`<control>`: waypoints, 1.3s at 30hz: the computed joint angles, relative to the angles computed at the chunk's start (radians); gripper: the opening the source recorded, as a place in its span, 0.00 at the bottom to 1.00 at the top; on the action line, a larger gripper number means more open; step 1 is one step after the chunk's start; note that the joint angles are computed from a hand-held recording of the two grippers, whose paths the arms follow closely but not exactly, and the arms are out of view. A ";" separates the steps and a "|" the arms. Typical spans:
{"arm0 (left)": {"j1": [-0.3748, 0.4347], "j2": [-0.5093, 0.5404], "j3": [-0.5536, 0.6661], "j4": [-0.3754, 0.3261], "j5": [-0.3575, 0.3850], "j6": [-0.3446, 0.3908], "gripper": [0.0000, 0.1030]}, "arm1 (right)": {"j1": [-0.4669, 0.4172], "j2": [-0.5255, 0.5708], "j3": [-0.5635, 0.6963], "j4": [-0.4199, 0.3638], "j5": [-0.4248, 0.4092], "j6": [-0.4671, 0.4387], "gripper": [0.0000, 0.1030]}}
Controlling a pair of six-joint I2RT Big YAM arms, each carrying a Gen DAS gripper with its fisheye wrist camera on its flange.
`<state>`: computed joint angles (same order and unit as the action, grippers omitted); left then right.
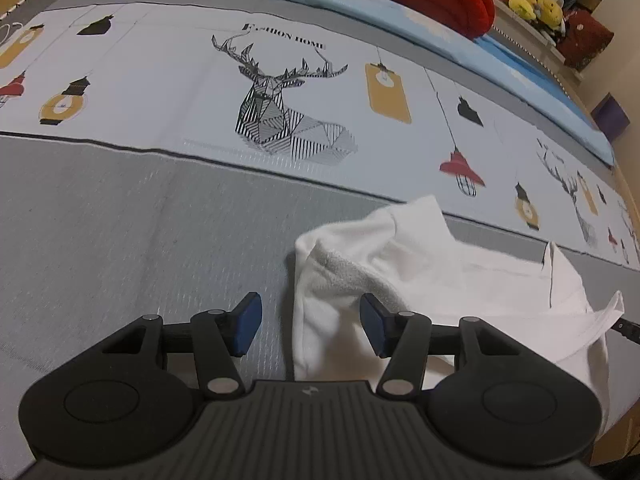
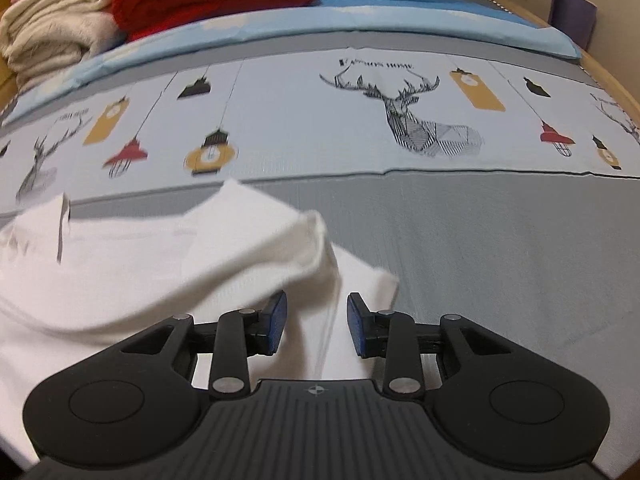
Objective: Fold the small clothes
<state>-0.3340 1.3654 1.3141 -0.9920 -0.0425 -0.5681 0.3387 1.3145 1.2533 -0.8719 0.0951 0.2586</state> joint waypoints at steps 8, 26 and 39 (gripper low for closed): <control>0.016 0.024 0.017 0.032 0.025 0.021 0.05 | 0.002 0.070 0.053 0.007 -0.035 0.007 0.24; 0.032 0.069 0.048 0.143 -0.054 -0.031 0.04 | 0.003 0.112 0.096 0.094 0.135 0.225 0.02; 0.018 -0.028 0.003 0.049 -0.027 0.000 0.18 | 0.023 0.028 0.033 0.050 0.179 0.234 0.25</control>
